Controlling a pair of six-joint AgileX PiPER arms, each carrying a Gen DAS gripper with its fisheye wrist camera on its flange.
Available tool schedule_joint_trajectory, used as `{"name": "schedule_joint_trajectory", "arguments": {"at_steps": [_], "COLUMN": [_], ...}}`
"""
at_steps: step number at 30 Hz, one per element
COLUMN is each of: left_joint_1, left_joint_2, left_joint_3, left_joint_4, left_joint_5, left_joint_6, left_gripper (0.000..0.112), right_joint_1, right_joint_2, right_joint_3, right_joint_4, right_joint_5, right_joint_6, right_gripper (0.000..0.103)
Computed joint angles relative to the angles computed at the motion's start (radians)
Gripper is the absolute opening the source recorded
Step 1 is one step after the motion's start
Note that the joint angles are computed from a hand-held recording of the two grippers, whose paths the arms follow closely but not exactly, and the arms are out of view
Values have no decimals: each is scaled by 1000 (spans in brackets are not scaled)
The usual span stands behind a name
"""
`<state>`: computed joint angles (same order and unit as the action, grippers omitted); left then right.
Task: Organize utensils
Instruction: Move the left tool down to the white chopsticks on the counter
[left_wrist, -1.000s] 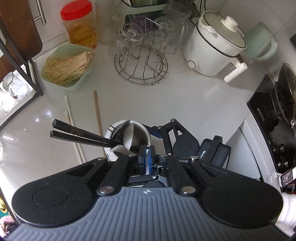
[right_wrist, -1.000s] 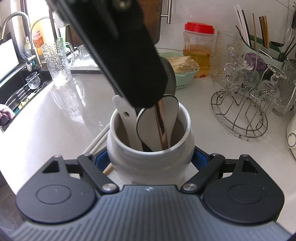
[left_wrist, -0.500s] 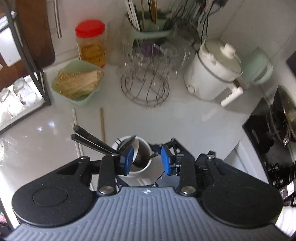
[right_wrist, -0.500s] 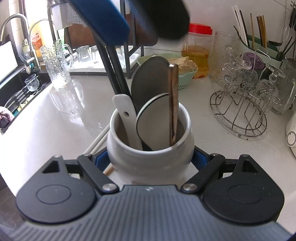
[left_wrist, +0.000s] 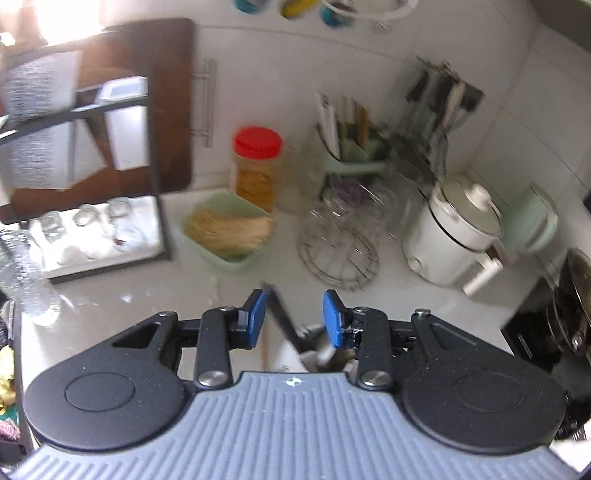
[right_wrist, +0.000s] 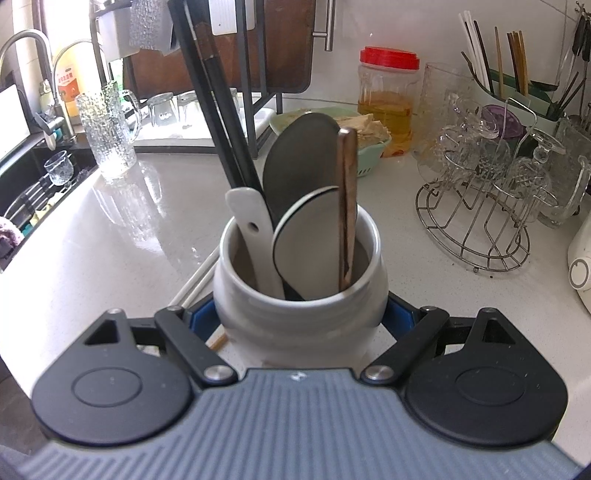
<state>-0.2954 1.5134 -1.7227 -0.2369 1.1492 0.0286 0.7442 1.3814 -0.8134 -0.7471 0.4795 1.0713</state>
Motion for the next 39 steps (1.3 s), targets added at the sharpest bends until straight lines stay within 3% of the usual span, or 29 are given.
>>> {"name": "schedule_joint_trajectory", "arguments": {"at_steps": [13, 21, 31, 39], "left_joint_1": [204, 253, 191, 168], "left_joint_2": [-71, 48, 262, 397], "left_joint_3": [296, 419, 390, 285], "left_joint_4": [-88, -195, -191, -164], "left_joint_5": [-159, -244, -380, -404], "left_joint_6": [92, 197, 281, 303], "left_gripper": [40, 39, 38, 31], "right_joint_1": [0, -19, -18, -15], "right_joint_2": [-5, -13, 1, 16], "right_joint_3": [7, 9, -23, -53], "right_joint_4": [-41, -50, 6, 40], "right_joint_5": [17, 66, 115, 155], "right_joint_6": [63, 107, 73, 60], "right_gripper": [91, 91, 91, 91]}}
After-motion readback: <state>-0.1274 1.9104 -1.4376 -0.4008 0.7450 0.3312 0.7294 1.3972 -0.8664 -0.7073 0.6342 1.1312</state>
